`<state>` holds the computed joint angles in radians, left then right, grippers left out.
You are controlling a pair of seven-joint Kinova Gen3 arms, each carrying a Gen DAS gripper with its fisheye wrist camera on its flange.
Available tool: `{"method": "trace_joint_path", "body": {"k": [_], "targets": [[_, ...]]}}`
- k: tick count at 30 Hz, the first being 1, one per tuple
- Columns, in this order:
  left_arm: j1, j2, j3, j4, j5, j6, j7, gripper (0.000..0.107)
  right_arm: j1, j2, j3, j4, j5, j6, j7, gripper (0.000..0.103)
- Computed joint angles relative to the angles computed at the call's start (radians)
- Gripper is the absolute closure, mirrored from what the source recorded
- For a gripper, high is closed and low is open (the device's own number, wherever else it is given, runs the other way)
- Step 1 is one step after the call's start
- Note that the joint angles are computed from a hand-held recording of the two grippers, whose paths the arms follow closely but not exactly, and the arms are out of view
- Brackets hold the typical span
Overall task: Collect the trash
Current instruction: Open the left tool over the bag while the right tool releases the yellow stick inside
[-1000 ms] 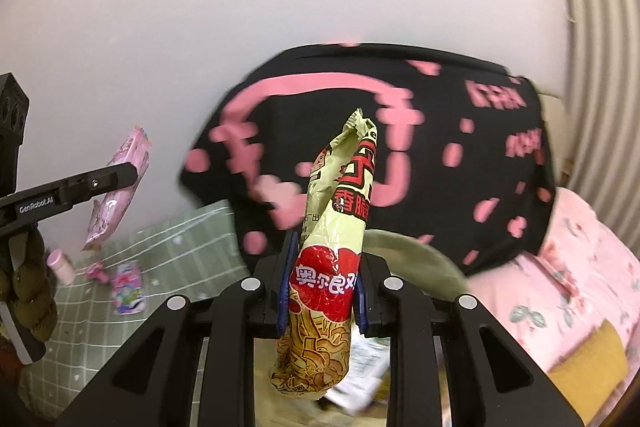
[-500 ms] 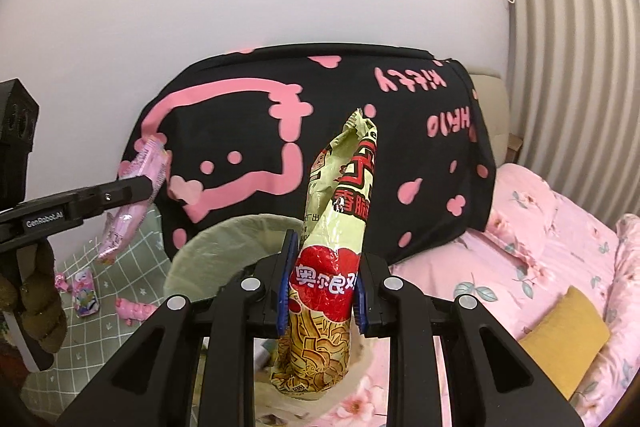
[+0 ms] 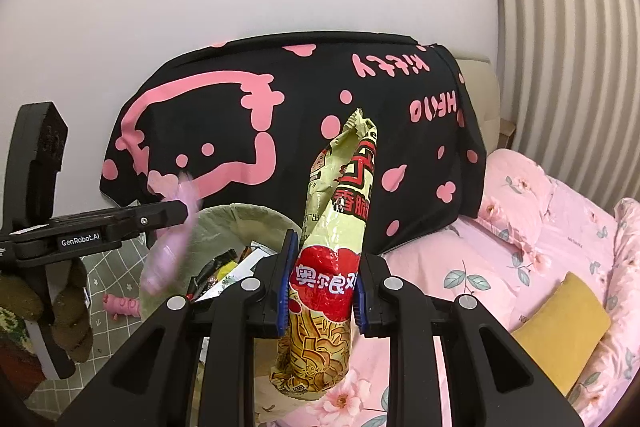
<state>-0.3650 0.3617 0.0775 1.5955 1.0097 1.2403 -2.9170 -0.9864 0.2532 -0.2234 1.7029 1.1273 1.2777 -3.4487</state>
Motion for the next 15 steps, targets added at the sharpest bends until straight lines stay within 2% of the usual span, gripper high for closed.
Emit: {"method": "trace_joint_path", "body": {"k": [6,15], "targets": [[-0.03,-0.011,-0.018,0.01,0.018,-0.011,0.006,0.067,0.021,0.006,0.006,0.001,0.014,-0.069,0.005,0.08],[-0.113,-0.048,-0.08,0.074,0.02,-0.07,-0.06,0.066,0.052,0.072,0.046,-0.076,-0.004,-0.233,0.103,0.08]]}}
